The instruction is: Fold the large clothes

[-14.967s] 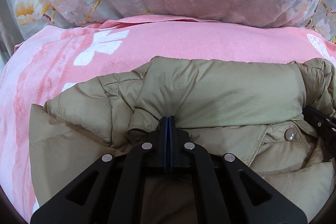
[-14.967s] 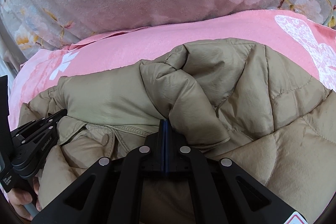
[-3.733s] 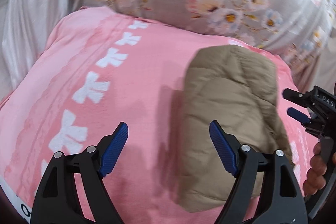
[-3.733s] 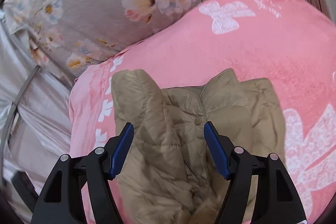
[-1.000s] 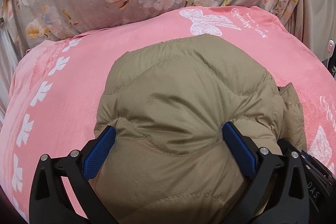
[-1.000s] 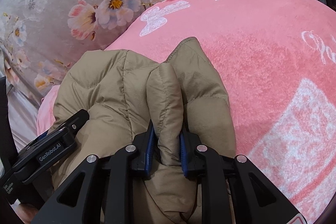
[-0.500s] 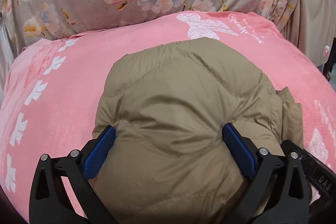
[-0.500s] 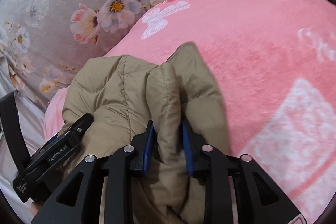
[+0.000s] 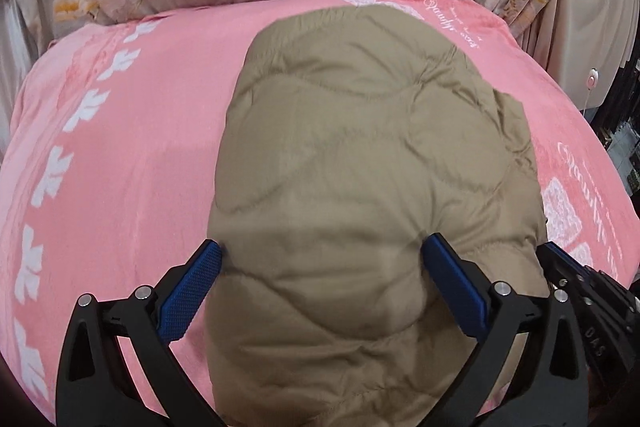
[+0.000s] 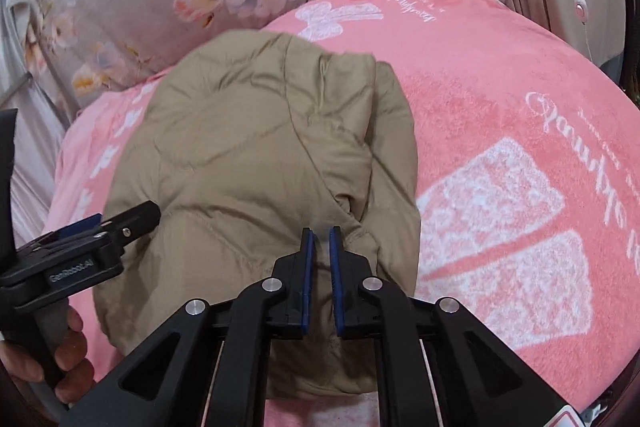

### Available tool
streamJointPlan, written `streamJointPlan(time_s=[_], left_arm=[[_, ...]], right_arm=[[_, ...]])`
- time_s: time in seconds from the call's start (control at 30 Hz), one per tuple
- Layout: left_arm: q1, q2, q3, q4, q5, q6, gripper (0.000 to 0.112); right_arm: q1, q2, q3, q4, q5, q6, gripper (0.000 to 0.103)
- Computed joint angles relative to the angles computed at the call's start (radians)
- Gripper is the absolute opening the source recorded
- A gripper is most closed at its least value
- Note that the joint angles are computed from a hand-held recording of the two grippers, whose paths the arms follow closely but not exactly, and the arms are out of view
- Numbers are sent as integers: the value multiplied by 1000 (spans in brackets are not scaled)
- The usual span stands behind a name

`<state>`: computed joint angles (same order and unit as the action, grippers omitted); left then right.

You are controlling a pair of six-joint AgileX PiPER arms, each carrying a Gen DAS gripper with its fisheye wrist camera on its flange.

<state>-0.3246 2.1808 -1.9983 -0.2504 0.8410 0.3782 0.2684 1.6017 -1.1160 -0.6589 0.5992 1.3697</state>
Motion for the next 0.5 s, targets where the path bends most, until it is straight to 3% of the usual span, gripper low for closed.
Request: streamJointPlan(time_s=[0.27,0.5], left_arm=[[-32,-36,133,69,-161,-26,98],[-47,-47,179,113,-226,-68,98]], right_arm=[[-2,28,45,-88,-58,108,8],[23,42,70,-198,-69,240,8]])
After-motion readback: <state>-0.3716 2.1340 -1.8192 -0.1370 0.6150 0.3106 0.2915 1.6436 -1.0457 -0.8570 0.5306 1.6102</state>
